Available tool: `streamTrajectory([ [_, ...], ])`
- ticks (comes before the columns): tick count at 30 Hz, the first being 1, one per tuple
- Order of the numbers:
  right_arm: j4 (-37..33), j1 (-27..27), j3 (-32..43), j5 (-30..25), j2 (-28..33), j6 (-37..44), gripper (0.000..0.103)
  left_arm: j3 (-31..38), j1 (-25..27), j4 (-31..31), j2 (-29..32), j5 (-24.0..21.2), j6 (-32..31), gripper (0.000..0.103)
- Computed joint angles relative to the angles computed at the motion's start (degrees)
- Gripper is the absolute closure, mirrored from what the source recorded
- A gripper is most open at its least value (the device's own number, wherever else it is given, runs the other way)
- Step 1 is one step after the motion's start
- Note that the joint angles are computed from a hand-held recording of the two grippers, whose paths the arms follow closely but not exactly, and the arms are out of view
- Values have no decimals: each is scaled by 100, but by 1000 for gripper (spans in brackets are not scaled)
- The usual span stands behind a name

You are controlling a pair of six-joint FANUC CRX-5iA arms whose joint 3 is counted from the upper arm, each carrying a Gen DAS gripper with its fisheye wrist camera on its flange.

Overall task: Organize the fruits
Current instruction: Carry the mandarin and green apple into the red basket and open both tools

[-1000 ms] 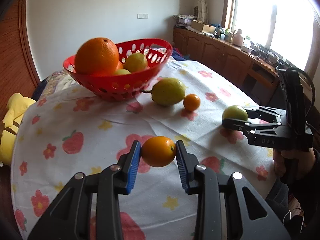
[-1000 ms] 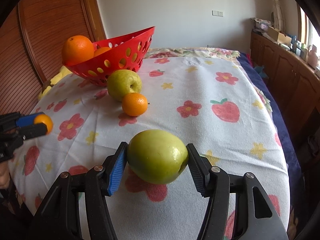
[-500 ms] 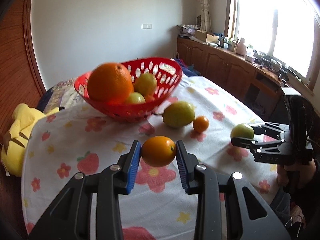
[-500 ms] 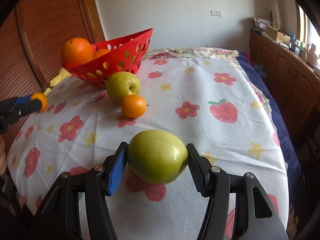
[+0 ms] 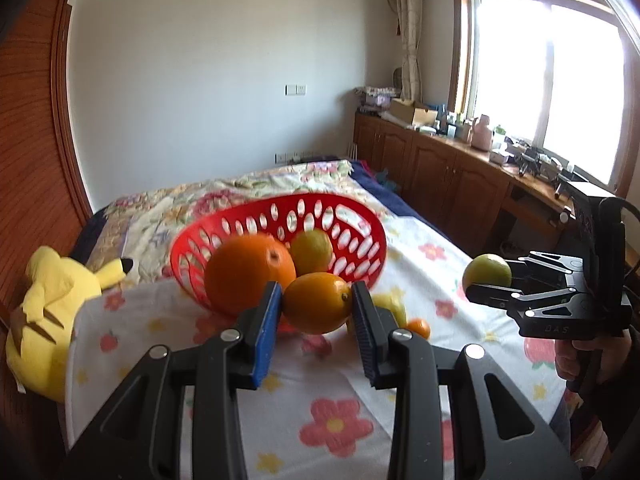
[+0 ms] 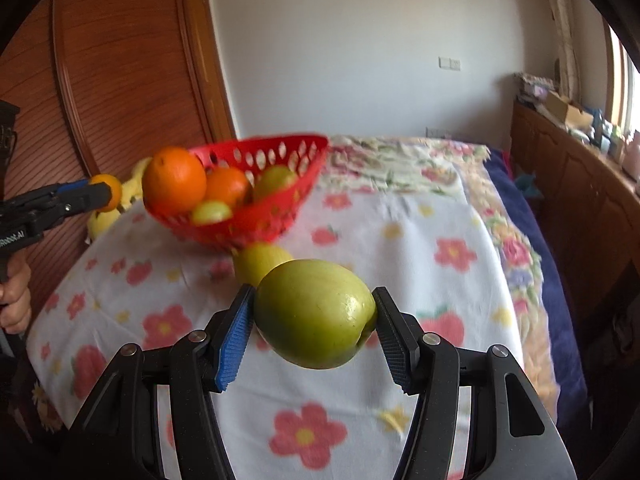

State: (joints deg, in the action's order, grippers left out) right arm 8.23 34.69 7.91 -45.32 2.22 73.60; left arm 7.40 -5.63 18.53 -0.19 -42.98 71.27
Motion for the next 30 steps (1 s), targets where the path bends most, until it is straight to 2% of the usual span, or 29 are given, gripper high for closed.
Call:
streamTrajectory([
  [9, -353, 14, 1343, -175, 861, 637, 43, 490, 194, 342, 387, 115, -445, 69],
  [17, -740, 4, 2550, -553, 1761, 1072, 43, 1361, 288, 268, 1045, -192, -467, 69],
  [23, -877, -44, 3027, -787, 2155, 1201, 43, 2098, 306, 205, 1581, -584, -437, 69],
  [30, -957, -70, 3470, -1148, 2525, 1320, 43, 3422, 263, -218, 2420, -1576, -102, 69],
])
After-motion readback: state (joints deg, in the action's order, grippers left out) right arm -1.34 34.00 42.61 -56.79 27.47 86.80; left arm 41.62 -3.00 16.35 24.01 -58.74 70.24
